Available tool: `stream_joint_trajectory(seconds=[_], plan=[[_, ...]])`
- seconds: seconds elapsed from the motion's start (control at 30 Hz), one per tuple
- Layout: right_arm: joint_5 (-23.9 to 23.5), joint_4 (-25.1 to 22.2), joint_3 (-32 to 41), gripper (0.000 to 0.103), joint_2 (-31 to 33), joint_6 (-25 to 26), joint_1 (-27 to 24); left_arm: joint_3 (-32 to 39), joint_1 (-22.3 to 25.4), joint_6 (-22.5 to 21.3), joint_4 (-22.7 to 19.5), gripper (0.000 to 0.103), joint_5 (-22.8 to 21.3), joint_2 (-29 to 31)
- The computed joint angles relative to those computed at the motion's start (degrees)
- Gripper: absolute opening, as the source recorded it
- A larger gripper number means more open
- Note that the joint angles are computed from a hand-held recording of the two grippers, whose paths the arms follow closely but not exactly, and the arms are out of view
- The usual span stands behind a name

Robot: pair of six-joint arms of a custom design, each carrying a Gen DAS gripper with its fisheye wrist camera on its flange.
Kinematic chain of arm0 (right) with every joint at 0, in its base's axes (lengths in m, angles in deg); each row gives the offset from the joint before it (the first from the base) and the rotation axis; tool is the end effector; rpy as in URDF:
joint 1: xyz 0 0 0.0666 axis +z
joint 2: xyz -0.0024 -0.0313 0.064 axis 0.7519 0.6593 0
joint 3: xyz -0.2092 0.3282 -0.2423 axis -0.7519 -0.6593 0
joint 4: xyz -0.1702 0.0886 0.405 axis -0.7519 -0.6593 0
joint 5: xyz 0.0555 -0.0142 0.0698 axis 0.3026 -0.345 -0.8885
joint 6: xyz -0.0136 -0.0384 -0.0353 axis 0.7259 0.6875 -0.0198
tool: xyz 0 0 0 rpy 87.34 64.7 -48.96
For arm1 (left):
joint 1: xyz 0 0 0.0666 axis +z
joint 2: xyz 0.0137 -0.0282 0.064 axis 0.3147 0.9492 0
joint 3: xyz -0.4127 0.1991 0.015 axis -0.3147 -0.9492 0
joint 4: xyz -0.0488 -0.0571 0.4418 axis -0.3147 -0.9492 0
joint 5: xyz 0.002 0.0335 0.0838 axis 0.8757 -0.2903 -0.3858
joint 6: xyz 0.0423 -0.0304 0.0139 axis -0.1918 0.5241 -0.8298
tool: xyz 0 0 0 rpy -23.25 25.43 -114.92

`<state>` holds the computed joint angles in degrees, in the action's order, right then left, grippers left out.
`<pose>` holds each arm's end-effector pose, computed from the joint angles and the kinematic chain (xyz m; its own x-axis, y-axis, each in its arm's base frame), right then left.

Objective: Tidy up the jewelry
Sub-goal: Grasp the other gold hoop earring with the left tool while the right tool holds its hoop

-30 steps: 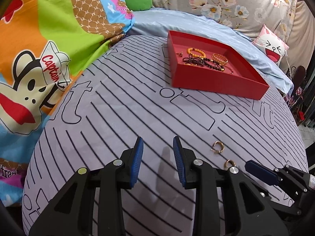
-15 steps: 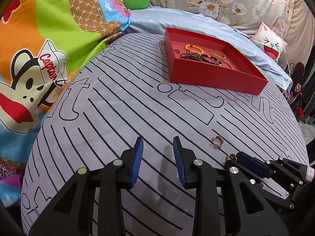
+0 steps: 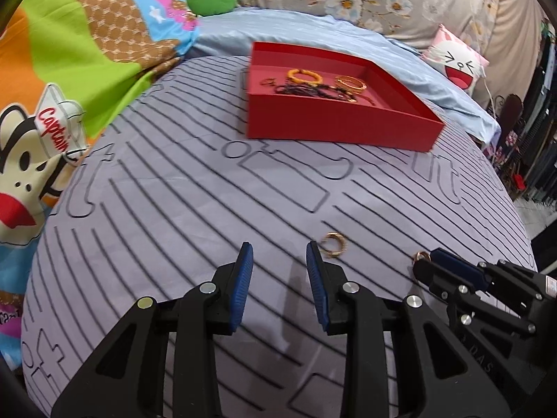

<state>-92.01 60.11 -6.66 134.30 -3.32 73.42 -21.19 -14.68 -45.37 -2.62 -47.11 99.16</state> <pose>0.5227 0.2424 0.2851 -0.7410 -0.3153 -0.5928 -0.4415 0.8940 0.0764 0.4804 -0.2974 0.2894 -0.7451 -0.2394 -0.6225 -0.1946 0.9708 -0.1405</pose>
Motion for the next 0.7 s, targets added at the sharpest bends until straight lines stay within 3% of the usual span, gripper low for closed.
stream_joint_trajectory(seconds=[0.4,0.7], plan=[[-0.4,0.6,-0.4,0.017,0.0,-1.5,-2.8,3.5,-1.2,-1.9,0.4,0.035,0.8,3.4],[-0.8,1.2,-0.4,0.017,0.2,-1.5,-3.1,3.6,-1.5,-2.6,1.3,0.03,0.2,3.9]])
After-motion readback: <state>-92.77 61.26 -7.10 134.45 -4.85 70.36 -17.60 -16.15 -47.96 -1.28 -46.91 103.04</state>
